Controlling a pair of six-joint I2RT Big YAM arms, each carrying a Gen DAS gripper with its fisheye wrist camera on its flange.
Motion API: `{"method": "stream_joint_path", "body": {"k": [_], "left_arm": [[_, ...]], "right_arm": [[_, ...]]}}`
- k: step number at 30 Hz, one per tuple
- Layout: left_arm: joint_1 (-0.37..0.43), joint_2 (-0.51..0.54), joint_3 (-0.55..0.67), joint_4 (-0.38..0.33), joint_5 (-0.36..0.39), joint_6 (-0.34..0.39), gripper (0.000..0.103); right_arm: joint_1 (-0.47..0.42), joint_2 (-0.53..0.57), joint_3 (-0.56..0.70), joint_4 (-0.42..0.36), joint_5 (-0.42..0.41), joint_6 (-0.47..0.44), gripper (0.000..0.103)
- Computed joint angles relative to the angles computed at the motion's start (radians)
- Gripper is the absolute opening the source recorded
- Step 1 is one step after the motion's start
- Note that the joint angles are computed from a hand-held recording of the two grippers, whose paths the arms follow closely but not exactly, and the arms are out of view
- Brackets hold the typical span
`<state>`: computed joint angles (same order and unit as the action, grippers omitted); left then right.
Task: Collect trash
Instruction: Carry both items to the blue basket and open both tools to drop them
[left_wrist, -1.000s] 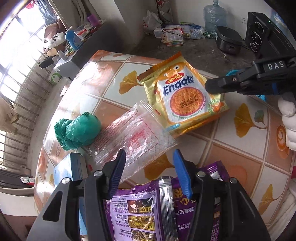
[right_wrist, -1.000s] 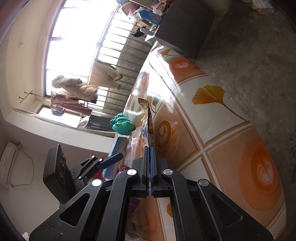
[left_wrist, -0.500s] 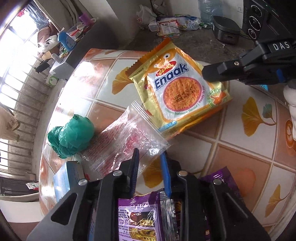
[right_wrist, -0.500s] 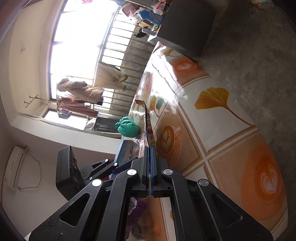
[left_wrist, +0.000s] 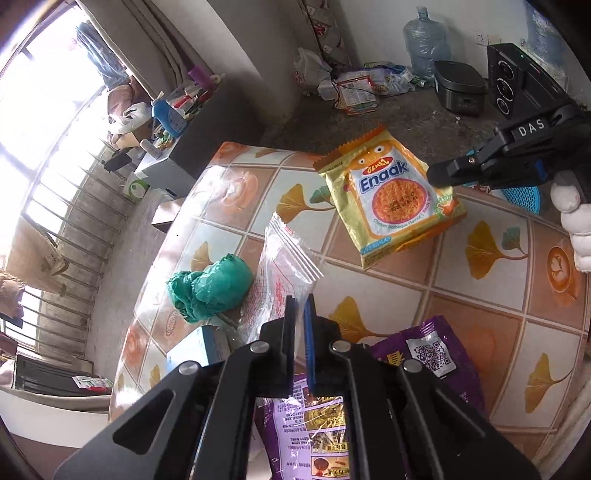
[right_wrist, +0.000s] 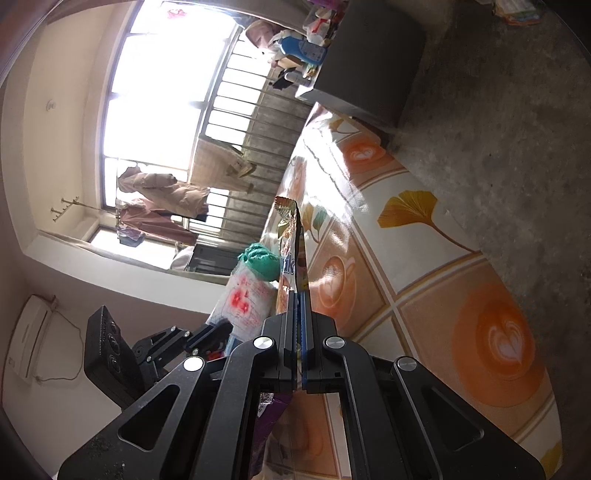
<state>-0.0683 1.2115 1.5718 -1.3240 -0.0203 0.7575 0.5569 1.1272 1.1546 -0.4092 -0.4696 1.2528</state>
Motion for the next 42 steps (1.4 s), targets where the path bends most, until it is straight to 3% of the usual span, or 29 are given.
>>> {"method": "stream_joint_path", "body": {"k": [10,17,22,28,31,37,42], "left_arm": [[0.089,-0.036,0.145,-0.004,0.156,-0.114,0.002],[0.097,-0.007,0.259,-0.087,0.332,-0.251,0.001],[-0.024,0.015,0.266,-0.086,0.365,-0.347,0.001],[-0.25,0.1,0.277,-0.066,0.375,-0.495,0.002],[-0.368,0.166,0.277,-0.028,0.338,-0.544,0.002],[-0.537,0.34,0.313,-0.032,0.303,-0.593,0.003],[-0.634,0.479,0.347,-0.03,0.301,-0.643,0.004]], "right_arm": [[-0.011,-0.075,-0.007,-0.039,0.051,-0.011,0.0],[-0.036,-0.165,-0.04,-0.091,0.12,-0.019,0.0],[-0.077,-0.255,-0.086,-0.159,0.178,-0.014,0.0],[-0.151,-0.38,-0.133,-0.345,0.323,-0.039,0.0],[-0.206,-0.438,-0.182,-0.425,0.371,-0.017,0.0],[-0.318,-0.495,-0.301,-0.51,0.392,0.043,0.0],[-0.431,-0.487,-0.392,-0.545,0.343,0.028,0.0]]}}
